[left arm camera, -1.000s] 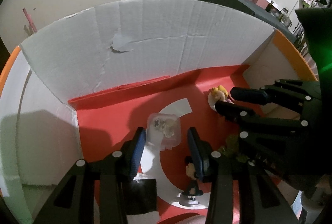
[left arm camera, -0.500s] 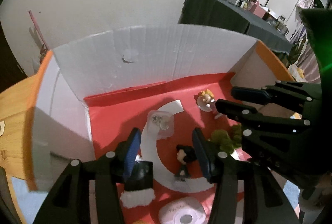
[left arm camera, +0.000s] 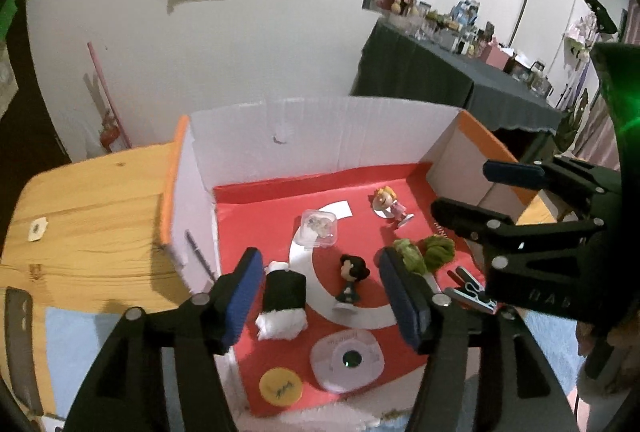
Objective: Organize objects
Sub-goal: 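Withdraw both tools up and out of the box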
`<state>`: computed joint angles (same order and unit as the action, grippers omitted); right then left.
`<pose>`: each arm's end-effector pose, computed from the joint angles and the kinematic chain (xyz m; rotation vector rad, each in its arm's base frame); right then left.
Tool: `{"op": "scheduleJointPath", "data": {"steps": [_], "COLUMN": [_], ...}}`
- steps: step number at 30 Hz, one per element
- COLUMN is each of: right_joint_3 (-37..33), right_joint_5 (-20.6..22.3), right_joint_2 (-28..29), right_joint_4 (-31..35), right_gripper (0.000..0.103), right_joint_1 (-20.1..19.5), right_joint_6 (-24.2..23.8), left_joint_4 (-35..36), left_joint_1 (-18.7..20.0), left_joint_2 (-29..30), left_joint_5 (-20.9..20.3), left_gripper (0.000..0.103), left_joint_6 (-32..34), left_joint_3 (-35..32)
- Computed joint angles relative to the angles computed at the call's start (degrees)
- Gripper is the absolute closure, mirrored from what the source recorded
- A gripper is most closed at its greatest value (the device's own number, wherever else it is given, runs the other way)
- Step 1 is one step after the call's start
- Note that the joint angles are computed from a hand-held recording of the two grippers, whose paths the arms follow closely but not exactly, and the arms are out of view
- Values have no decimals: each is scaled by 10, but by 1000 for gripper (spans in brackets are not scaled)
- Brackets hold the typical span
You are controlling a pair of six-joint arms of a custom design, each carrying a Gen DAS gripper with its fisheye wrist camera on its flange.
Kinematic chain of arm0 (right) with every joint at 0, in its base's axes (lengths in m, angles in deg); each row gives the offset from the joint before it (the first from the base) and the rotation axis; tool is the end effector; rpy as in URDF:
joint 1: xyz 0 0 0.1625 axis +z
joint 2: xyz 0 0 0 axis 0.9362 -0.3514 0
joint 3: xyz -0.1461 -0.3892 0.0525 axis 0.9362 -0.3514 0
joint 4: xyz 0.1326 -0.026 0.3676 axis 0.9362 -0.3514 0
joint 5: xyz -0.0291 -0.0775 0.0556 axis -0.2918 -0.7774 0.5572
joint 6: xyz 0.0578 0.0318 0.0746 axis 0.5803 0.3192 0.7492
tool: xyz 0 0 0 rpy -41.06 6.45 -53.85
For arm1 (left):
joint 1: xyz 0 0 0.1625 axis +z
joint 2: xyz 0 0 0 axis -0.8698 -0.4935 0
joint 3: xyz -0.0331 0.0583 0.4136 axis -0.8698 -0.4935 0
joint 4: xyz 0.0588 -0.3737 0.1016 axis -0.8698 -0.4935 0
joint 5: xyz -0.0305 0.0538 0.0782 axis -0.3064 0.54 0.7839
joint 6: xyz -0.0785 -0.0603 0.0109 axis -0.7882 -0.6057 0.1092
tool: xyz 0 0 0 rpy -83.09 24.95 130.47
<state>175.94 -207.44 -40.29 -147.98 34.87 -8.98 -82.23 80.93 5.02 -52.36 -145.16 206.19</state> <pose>0.2171 -0.6343 0.2545 0.3997 -2.0334 0.6994 -0.2176 -0.3024 0.1863 -0.8030 1.7437 -1.3165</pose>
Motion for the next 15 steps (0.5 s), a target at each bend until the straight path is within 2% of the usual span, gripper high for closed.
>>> {"op": "scheduleJointPath", "data": {"steps": [2, 7, 13, 15], "right_joint_3": [15, 62, 121, 138], "right_joint_5": [-2, 8, 30, 38], "right_joint_2": [-3, -18, -38, -41], "right_joint_4": [-31, -120, -216, -251], "right_gripper": [35, 33, 25, 19], "right_joint_1": [6, 19, 28, 30], "right_joint_6": [-10, -34, -50, -60], "left_joint_4": [27, 93, 128, 131], "left_joint_1": [-20, -39, -62, -67], "left_joint_2": [22, 82, 135, 145], "left_joint_5": [-19, -50, -83, -88], "left_gripper": [33, 25, 13, 7], "left_joint_6": [-27, -74, -112, -123], "left_joint_3": [-11, -52, -79, -83]}}
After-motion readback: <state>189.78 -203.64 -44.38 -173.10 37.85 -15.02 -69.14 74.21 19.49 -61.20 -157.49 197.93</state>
